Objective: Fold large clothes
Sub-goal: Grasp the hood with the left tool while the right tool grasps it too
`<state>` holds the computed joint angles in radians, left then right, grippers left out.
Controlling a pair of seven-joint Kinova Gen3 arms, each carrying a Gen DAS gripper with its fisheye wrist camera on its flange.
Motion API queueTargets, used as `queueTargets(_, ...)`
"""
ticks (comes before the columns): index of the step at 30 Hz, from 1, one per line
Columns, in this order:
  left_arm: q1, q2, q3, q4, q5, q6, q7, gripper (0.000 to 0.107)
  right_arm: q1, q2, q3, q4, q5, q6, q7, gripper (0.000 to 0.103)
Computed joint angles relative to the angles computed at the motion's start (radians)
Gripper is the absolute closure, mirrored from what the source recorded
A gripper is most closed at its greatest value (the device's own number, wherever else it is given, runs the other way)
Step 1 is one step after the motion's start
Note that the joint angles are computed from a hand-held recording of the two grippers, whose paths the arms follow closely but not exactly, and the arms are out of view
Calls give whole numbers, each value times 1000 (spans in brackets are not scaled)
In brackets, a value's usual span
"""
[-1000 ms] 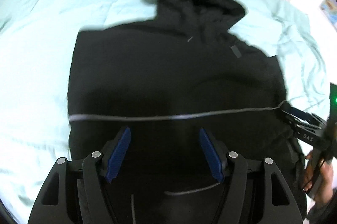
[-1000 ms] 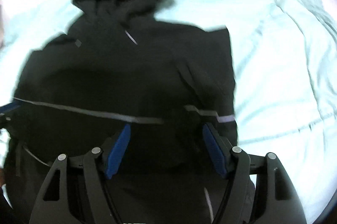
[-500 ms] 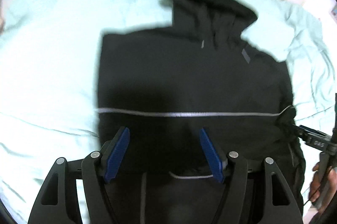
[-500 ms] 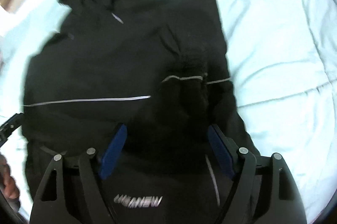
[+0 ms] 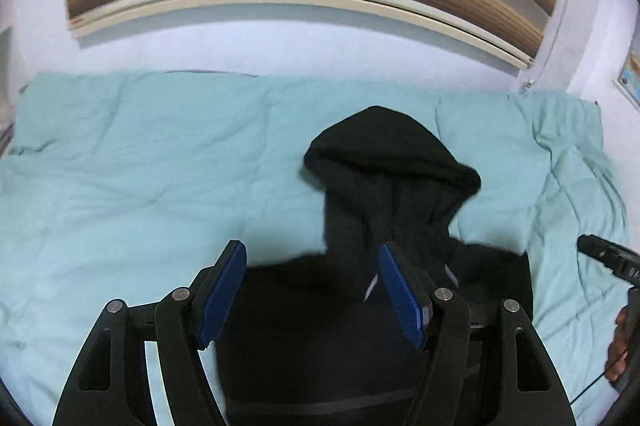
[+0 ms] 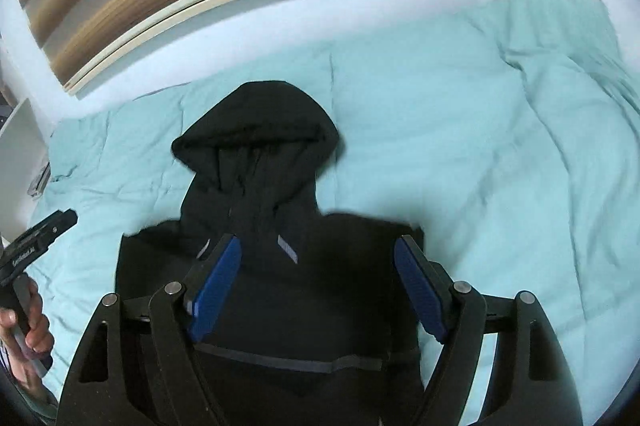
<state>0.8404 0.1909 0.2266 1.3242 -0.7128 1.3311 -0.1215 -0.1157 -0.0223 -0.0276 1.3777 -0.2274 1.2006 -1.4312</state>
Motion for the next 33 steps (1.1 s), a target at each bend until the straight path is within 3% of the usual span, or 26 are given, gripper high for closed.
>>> queueTargets(3,-67,45,-77,-10,72,-120,-122,37,-14,117,-22,-22,-9,-94,3,22)
queueTargets(6,-72,111,-213,-18,164,-242,-244,37,-40,226,-35,-33,2,-183,-23,22)
queueTargets(9,-72,172,-340,-14,285,-357,-366,37,-48,321,-36,-83,5,-202,-30,22)
queueTargets(13,-115,277,-414,-78,418,-389,-479,37,-68,417,-46,-137,58,-217,-53,22)
queueTargets(15,-169,304,-375,-77,413,-419,-464,42,-68,475,-45,-187,62,-201,-75,22)
queueTargets(16,-206,304,-337,-57,395,-448,-434,59,-62,498,-47,-208,57,-192,-82,25)
queueTargets(17,-247,297,-291,-30,378,-489,-405,82,-57,523,-52,-232,49,-186,-86,31)
queueTargets(18,-293,288,-250,-4,373,-529,-364,90,-51,548,-60,-260,41,-170,-79,50)
queueTargets(19,-323,271,-218,30,351,-570,-323,96,-44,564,-69,-277,31,-161,-70,82)
queueTargets(20,-353,244,-184,69,323,-611,-283,98,-45,566,-62,-275,15,-168,-61,90)
queueTargets(23,-406,119,-124,205,251,-732,-175,99,52,489,-123,-179,-95,-272,17,94)
queueTargets(26,-483,98,-56,259,276,-781,-192,99,84,447,-145,-113,-119,-312,84,94)
queueTargets(28,-576,174,15,256,357,-758,-246,98,39,511,-115,-147,-68,-258,60,94)
queueTargets(30,-668,234,97,278,435,-789,-266,98,16,604,-80,-192,-65,-181,11,93)
queueTargets(32,-711,219,134,305,460,-831,-298,94,58,647,-100,-248,-112,-106,-1,91)
queueTargets(33,-705,192,127,323,454,-848,-303,90,67,643,-104,-260,-120,-87,3,84)
